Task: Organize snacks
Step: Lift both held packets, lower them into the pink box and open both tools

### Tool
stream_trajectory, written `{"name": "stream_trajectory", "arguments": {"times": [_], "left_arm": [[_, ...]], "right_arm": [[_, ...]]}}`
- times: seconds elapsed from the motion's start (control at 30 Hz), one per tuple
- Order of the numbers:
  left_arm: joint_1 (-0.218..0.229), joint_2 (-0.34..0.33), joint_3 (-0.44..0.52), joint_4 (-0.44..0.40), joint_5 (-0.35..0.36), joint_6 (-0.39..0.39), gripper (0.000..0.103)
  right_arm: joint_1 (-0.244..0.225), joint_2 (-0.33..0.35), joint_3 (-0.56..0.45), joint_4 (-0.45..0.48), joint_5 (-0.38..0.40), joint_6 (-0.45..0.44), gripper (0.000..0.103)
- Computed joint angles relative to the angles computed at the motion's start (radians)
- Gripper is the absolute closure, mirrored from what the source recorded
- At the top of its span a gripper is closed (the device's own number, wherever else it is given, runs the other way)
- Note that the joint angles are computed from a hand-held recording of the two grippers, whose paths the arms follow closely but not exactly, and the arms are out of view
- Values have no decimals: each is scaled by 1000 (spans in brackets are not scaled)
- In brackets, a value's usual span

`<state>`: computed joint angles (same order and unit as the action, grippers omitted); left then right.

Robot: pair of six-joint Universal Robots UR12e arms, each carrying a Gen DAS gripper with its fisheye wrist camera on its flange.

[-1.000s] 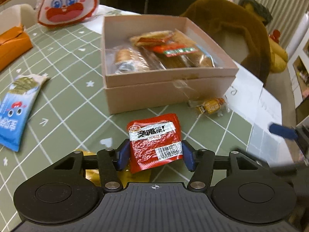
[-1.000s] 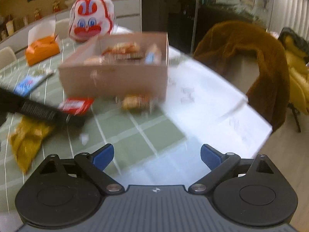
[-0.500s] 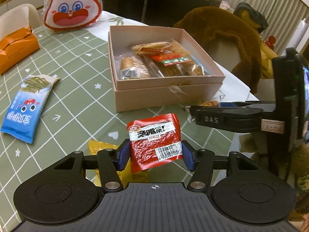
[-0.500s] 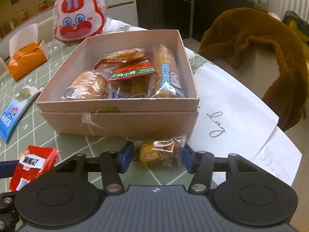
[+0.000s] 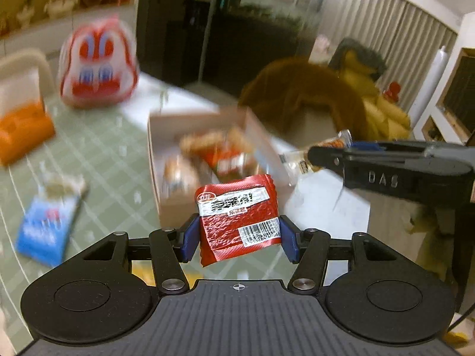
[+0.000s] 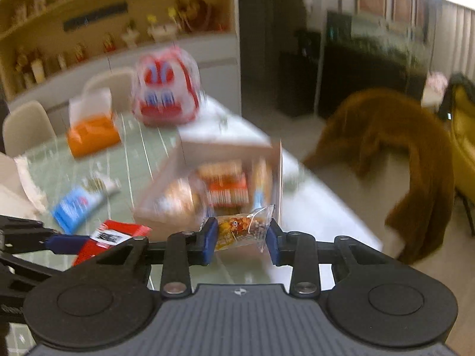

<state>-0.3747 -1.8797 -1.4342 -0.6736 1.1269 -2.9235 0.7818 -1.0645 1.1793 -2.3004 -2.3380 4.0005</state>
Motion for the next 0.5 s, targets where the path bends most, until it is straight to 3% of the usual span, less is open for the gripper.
{"name": "stream_trajectory", "arguments": {"times": [0.23,0.37,0.5], "left_arm": [[-7,-77,144,60,-7,29,41],[8,-154,247,-16,-104,-3,41],[12,-226,323,-90,-137,-20,37]], "right_arm": [[-52,18,-93,-91,3,-113,69],[-91,43,-150,-29,45,-84,69],[-125,77,-196,65,114,-18,69]]}}
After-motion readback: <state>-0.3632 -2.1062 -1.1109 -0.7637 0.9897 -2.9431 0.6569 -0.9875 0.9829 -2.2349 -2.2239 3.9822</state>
